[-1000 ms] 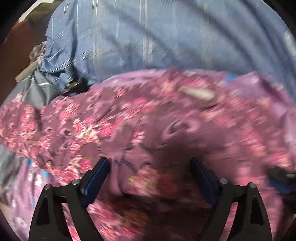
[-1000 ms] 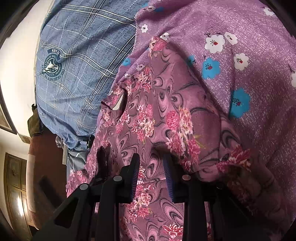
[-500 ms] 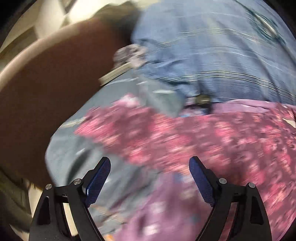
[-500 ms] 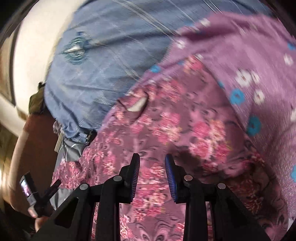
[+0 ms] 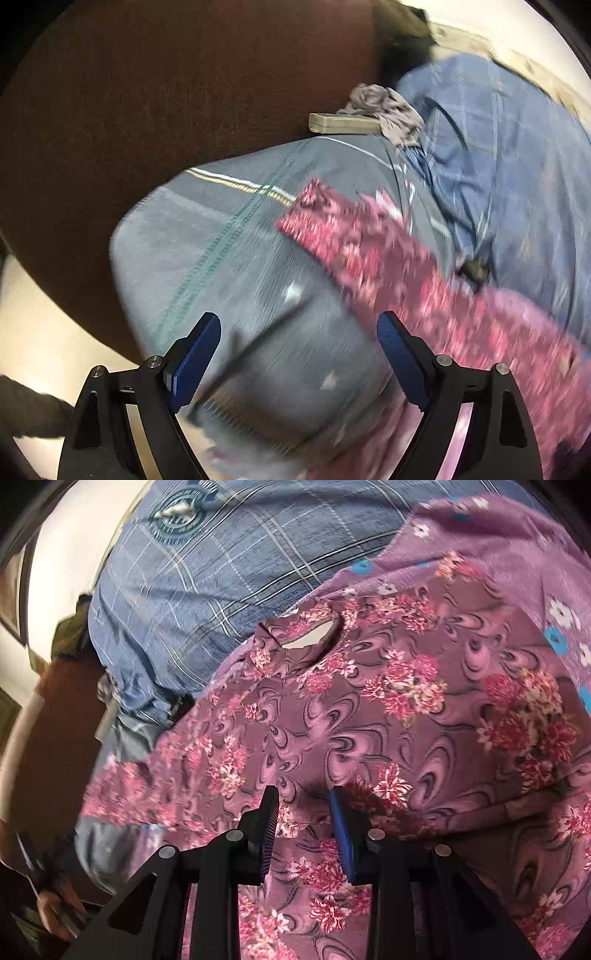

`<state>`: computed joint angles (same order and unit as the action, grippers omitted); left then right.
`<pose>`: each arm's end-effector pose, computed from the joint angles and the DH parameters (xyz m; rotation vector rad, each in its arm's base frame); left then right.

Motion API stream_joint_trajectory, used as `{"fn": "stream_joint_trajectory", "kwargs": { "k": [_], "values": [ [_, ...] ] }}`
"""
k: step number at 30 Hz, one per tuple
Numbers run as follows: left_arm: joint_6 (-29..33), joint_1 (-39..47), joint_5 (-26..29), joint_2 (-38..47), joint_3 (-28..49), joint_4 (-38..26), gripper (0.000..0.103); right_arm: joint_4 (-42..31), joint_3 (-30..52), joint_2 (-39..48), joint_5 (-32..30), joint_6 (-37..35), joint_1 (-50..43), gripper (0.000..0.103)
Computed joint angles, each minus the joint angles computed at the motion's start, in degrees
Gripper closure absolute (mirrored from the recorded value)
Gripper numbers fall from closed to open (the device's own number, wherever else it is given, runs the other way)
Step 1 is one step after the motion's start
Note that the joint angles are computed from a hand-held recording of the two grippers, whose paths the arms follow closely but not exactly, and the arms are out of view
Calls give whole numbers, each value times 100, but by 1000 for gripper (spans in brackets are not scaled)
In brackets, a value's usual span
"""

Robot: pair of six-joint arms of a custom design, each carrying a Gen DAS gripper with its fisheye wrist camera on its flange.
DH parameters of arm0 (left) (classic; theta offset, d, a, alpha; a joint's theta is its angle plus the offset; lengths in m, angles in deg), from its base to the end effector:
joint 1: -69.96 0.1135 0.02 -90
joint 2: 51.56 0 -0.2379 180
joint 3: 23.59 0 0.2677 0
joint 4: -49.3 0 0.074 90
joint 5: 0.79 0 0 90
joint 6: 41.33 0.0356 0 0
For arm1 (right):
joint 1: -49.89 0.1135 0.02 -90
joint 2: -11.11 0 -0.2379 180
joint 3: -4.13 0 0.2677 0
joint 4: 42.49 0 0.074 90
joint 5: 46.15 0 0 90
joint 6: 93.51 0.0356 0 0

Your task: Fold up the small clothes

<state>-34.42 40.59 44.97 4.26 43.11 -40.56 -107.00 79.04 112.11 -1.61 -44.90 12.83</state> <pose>0.1588 -0.0609 0.2632 -1.1566 2.0775 0.3463 0.2585 -0.1634 0.1303 -0.0898 2.5219 0.8273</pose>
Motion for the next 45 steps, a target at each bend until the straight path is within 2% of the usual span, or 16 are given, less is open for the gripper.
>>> {"fn": "stream_joint_trajectory", "kwargs": {
  "k": [3,5,7,8,11,14,15,16,19,22,29,35,38,41,45],
  "values": [
    [1317,1305,766,-655,-617,1620,17,336,-228,-153,19,156,120,72],
    [1850,2015,1354,-741,-892,2419,19,348,-213,-146,-25,141,148,72],
    [2249,2559,1838,-670,-1074,3023,37,458,-279,-187,-10,189,199,72],
    [2419,2763,2027,-600,-1147,3317,39,491,-299,-201,6,179,213,72],
    [2754,3244,2387,-177,-1131,3769,45,522,-313,-221,28,188,252,72],
    [3017,3491,2423,93,-1123,4175,58,512,-281,-187,25,155,236,72],
    [3139,3646,2522,230,-1100,4316,69,521,-291,-194,26,145,229,72],
    [3141,3666,2531,334,-1052,4350,81,538,-301,-201,23,129,226,72],
    [3157,3731,2582,552,-954,4469,92,589,-348,-253,27,69,216,73],
    [3240,3548,2359,603,-850,4545,94,612,-349,-315,-47,39,123,75],
    [3341,2209,1564,591,-224,4178,95,457,50,-164,-295,21,-274,75],
    [3231,545,819,1660,1257,3666,95,60,846,352,-467,70,-745,74],
    [3262,-301,514,2550,2286,3437,95,-195,1304,637,-586,41,-1000,73],
    [3321,-910,419,3459,3272,3331,95,-481,1847,971,-693,34,-1243,73],
    [3454,-1511,552,4839,4743,3193,95,-842,2614,1450,-832,116,-1522,72]
  ]
}}
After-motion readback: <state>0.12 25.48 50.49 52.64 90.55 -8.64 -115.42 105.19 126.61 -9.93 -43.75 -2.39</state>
